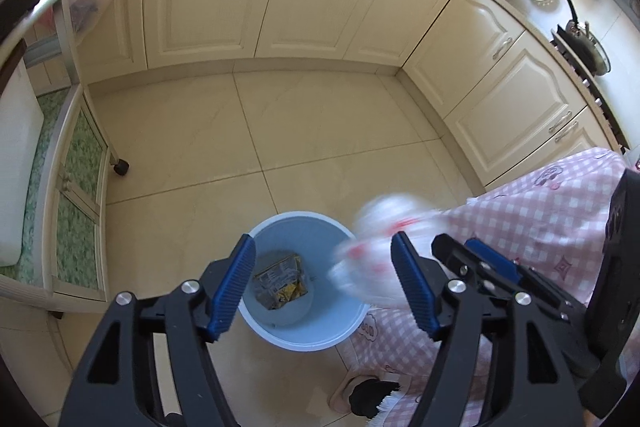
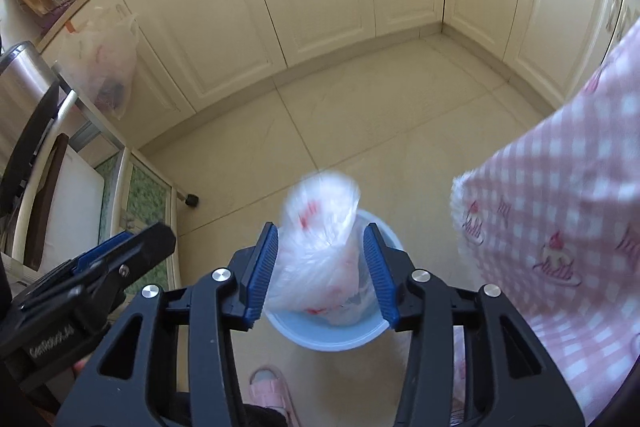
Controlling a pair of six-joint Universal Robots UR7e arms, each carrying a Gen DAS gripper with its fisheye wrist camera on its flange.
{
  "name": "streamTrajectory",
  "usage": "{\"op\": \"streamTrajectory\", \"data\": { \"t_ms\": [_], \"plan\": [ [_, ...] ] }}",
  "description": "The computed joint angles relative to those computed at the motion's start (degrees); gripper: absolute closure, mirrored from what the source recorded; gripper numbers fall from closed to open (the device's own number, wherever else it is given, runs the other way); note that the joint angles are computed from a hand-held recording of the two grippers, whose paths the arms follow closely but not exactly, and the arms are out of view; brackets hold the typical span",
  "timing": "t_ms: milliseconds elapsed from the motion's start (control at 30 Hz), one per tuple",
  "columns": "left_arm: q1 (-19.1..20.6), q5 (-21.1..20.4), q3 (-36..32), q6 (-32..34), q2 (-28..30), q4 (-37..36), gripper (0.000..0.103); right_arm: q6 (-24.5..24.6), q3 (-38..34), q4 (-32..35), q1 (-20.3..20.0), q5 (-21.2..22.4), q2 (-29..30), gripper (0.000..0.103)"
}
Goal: Collect trash
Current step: 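Carry both bags over the blue bin and open both tools to drop them, then grasp the bread crust with the left tool while the right tool grasps the orange peel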
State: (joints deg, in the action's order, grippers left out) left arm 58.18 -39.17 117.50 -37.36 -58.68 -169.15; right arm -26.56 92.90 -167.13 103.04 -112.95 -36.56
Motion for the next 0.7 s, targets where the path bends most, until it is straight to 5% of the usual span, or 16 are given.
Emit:
{"op": "streamTrajectory", "data": {
  "t_ms": [333,700],
  "plan": [
    [-9.29,1.21,1.30,4.61,-2.57,-3.20,0.034,-5.56,9.85,-15.14,2.72,-3.92,-11.04,0.055],
    [-23.10,-0.60,-2.79,10.59,2.79,-4.97,0.032,-11.76,25.60,-29.60,1.50,-3.50,-32.88,0.049]
  ]
}}
